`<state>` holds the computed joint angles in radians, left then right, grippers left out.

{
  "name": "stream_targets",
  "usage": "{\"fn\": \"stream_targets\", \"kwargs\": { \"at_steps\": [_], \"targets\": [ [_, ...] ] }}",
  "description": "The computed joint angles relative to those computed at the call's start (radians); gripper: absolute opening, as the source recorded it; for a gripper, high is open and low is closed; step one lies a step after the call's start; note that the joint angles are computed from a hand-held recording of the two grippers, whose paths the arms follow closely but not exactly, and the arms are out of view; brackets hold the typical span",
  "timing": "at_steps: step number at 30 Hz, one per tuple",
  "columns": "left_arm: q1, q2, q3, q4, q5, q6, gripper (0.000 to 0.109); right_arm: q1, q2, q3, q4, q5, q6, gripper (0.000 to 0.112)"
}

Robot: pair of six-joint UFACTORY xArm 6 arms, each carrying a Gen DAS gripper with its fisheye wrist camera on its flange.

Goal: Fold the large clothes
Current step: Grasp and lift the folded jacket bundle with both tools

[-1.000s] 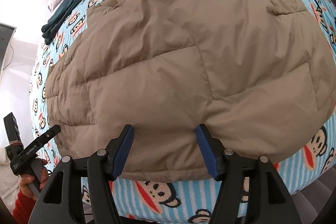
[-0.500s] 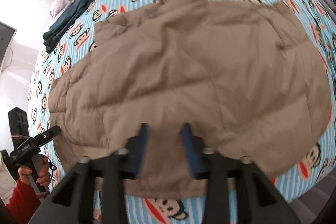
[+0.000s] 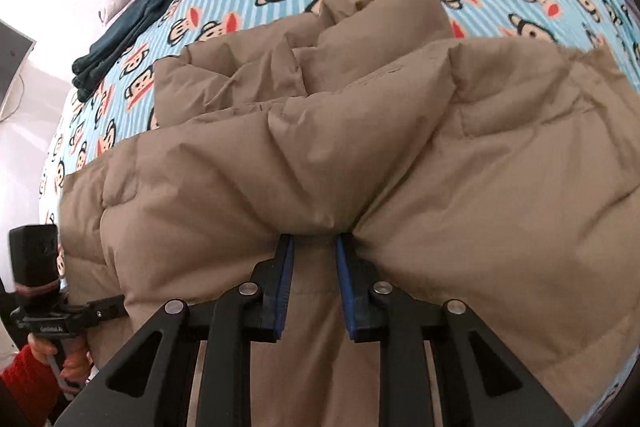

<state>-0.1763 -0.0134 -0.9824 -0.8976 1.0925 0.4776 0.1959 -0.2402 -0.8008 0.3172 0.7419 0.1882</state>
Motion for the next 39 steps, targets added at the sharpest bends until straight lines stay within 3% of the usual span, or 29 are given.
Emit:
{"fn": "stream_targets", "kwargs": {
  "at_steps": [5, 11, 17, 22, 24, 27, 30, 32, 35, 39],
  "targets": [
    [-0.04, -0.074, -0.066, -0.03, 0.052, -0.059, 0.031, -0.036, 0.029, 0.008, 0.127, -0.006, -0.105, 0.023],
    [-0.207, -0.081, -0.224, 0.046, 0.012, -0.212, 0.031, -0.105, 0.045, 0.02, 0.347, 0.03, -0.271, 0.021],
    [-0.407, 0.081, -0.509, 0.298, 0.012, -0.519, 0.031, -0.205, 0.081, -0.002, 0.532, 0.158, -0.411, 0.018],
    [-0.497, 0.218, -0.706, 0.405, 0.057, -0.605, 0.031, -0.332, 0.012, 0.0, 0.503, 0.287, -0.441, 0.018],
    [-0.522, 0.276, -0.781, 0.421, 0.093, -0.609, 0.037, -0.404, -0.05, 0.025, 0.475, 0.322, -0.451, 0.018],
    [-0.555, 0.362, -0.884, 0.396, 0.139, -0.617, 0.048, -0.514, -0.132, 0.061, 0.448, 0.379, -0.469, 0.019],
    [-0.579, 0.48, -1.041, 0.389, 0.202, -0.62, 0.05, -0.613, -0.208, 0.086, 0.383, 0.423, -0.483, 0.019],
    [-0.586, 0.549, -1.129, 0.36, 0.24, -0.608, 0.06, -0.672, -0.254, 0.099, 0.332, 0.446, -0.49, 0.019],
    [-0.6, 0.618, -1.196, 0.322, 0.264, -0.58, 0.061, -0.769, -0.311, 0.112, 0.283, 0.503, -0.513, 0.019],
    [-0.598, 0.734, -1.286, 0.274, 0.248, -0.594, 0.073, -0.859, -0.38, 0.132, 0.232, 0.58, -0.566, 0.02]
  ]
}}
